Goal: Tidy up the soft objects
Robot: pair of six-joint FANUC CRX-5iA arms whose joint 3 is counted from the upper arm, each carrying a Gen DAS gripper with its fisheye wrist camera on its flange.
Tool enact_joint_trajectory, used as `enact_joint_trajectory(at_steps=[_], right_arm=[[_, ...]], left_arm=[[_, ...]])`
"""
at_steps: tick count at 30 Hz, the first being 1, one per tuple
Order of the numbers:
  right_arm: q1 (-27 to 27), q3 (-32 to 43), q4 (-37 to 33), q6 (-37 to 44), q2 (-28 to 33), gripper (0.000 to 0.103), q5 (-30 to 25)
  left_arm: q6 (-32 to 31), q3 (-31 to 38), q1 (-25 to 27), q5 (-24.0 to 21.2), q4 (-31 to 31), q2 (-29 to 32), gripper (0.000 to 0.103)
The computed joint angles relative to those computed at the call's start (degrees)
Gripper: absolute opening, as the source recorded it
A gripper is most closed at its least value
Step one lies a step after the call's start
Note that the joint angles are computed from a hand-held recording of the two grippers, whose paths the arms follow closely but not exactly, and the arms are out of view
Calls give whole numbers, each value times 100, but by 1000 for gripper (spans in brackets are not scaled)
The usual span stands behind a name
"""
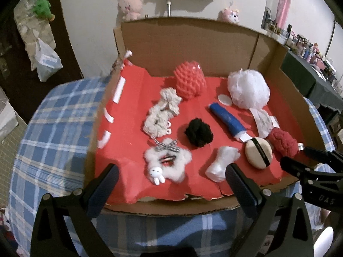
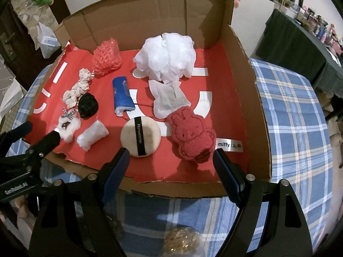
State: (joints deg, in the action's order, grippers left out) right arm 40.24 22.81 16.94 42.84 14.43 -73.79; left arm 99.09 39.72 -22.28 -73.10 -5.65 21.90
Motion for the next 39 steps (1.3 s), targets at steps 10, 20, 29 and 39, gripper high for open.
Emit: enact_joint_trajectory(at_steps=[10, 20, 29, 39], right_arm=[[387, -165, 790, -300, -401, 80, 42], [1551, -1888, 2481, -1686, -1895, 92, 651], [2792, -3681, 3931, -3425, -2974, 99, 407], [2793, -4553, 3082, -3841, -2969, 99, 676]], left_arm=[[41, -541, 182, 450, 79, -752, 102], [-236, -2293, 39, 1738, 287, -2411, 103], [219, -3660, -496, 2562, -275, -3634, 103], [429, -4326, -628, 2345, -67, -3366, 103]])
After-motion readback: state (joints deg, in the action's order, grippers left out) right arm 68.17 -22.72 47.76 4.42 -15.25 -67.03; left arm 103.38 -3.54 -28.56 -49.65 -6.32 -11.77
